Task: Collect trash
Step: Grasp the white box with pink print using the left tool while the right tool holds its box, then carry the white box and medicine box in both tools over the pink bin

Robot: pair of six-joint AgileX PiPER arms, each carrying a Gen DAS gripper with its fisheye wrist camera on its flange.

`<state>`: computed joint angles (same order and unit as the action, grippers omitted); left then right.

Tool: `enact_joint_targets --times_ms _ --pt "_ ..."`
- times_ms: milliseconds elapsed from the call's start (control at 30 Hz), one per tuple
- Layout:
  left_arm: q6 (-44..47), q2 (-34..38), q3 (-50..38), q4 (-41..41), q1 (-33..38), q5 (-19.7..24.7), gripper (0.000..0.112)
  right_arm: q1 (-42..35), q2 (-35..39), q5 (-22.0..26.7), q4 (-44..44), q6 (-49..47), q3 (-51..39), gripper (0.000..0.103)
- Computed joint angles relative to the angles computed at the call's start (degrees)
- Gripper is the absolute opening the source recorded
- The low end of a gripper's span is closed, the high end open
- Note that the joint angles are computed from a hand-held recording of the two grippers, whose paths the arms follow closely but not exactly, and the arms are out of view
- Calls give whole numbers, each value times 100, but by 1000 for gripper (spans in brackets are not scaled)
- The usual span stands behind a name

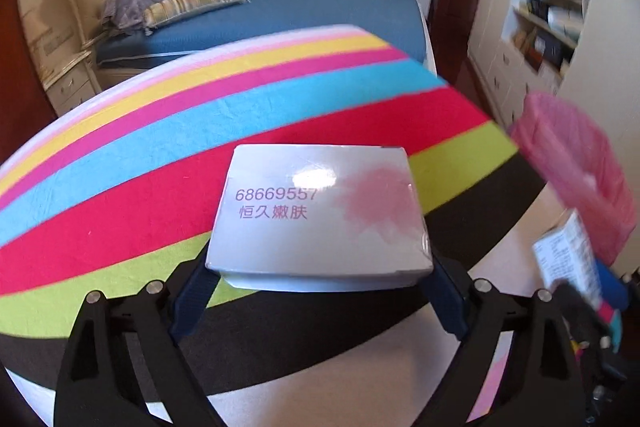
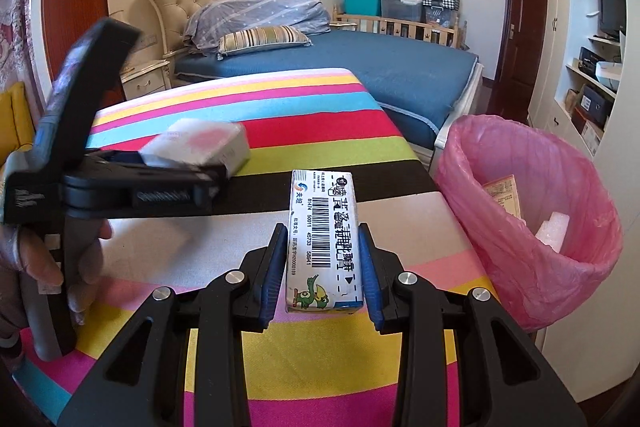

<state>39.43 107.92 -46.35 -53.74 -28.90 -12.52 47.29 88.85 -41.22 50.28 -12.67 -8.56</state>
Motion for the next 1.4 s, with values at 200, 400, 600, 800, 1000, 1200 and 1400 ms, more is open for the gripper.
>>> enact_joint_targets --times_ms 200,400,600,800,1000,1200,1400 --pt "-1719 -511 902 1617 -180 -731 88 147 73 -76 207 -76 -22 33" --pt "-2475 -1129 1918 2183 -341 -1394 88 113 133 -76 220 -61 -52 33" --pt "-2491 -1588 2653 1832 -812 -2147 88 188 219 -110 379 -134 -106 33" --pt "-2035 -1705 2827 1238 -1314 -2564 88 454 307 -295 678 -204 -103 33" --pt "-1961 -1808 2828 1247 -1247 -2504 88 512 313 -352 693 -160 -70 33" --pt "-2003 -1819 2875 1332 -1231 -2525 88 539 327 -370 721 -162 -77 33" --pt "-1951 -1817 2872 1268 -1265 -2547 88 643 322 -449 752 -68 -34 33"
